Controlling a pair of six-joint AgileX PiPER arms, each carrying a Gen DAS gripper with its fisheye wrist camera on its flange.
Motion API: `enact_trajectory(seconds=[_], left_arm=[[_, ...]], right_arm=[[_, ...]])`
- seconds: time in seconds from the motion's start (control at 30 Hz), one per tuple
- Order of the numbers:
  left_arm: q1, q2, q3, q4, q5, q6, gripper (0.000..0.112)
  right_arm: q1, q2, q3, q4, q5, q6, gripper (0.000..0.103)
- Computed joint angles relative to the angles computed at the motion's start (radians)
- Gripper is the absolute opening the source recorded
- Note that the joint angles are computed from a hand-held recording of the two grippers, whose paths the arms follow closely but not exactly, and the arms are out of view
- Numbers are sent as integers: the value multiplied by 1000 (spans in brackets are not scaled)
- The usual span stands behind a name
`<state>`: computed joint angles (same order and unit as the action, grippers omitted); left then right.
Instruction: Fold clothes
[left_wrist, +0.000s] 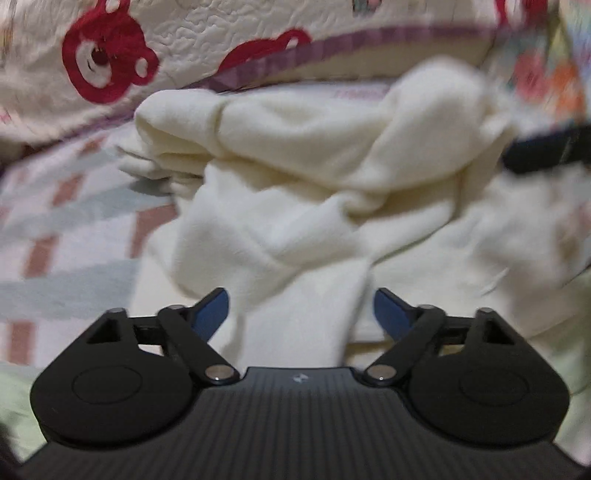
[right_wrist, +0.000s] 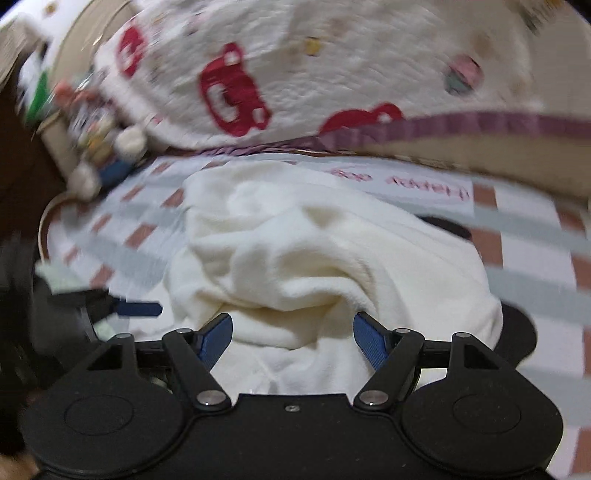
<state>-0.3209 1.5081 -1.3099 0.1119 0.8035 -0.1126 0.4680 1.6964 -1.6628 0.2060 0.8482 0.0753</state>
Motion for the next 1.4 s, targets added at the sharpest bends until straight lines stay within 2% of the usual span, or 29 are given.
enact_trajectory(seconds=[0.13, 0.17, 0.27, 0.33, 0.43, 0.5, 0.53, 0.57, 0.63, 0.7, 0.8, 0.93, 1.0, 1.1, 1.17, 1.23, 1.3, 1.37, 1.4], left_arm=[[-25, -1, 5, 124, -13, -122, 29], [-28, -8, 10, 185, -17, -171, 24], [8, -33, 34, 212, -54, -259, 24], [41, -40, 41, 165, -72, -249, 24], [19, -45, 43, 263, -91, -318, 20], [15, -56, 56, 357, -134, -388, 13], [11, -73, 72, 437, -163, -462, 12], [7, -89, 87, 521, -185, -541, 12], [4, -111, 100, 650, -182, -667, 12], [22, -123, 106, 665, -183, -679, 12], [100, -141, 99, 565, -209, -626, 12], [204, -149, 89, 436, -261, -570, 12], [227, -151, 91, 418, -276, -566, 12], [215, -158, 102, 537, -278, -668, 12], [194, -172, 119, 718, -260, -845, 12], [207, -189, 133, 801, -251, -960, 12], [252, -206, 140, 783, -266, -996, 12], [316, -213, 141, 676, -299, -942, 12], [355, -212, 138, 580, -318, -870, 12]], right_arm=[[-23, -4, 32, 48, -33, 6, 77], [-21, -8, 43, 49, -49, 2, 77], [-6, -38, 95, 37, -137, -2, 77], [3, -58, 126, 30, -190, -11, 77], [19, -74, 142, 3, -233, -16, 77], [26, -69, 137, -21, -232, -7, 77], [28, -64, 130, -33, -226, -1, 77], [32, -58, 122, -56, -213, 20, 77], [41, -50, 104, -109, -176, 67, 77], [53, -42, 85, -164, -124, 115, 77], [36, -17, 32, -158, -8, 146, 77], [-49, 52, -96, 42, 232, 101, 77], [-54, 74, -121, 64, 295, 104, 78], [-15, 99, -143, -29, 337, 186, 78], [35, 85, -142, -163, 330, 271, 78], [68, 71, -140, -240, 324, 295, 78], [81, 55, -135, -248, 312, 248, 78], [73, 76, -168, -159, 327, 81, 68], [77, 92, -188, -144, 342, -3, 58]])
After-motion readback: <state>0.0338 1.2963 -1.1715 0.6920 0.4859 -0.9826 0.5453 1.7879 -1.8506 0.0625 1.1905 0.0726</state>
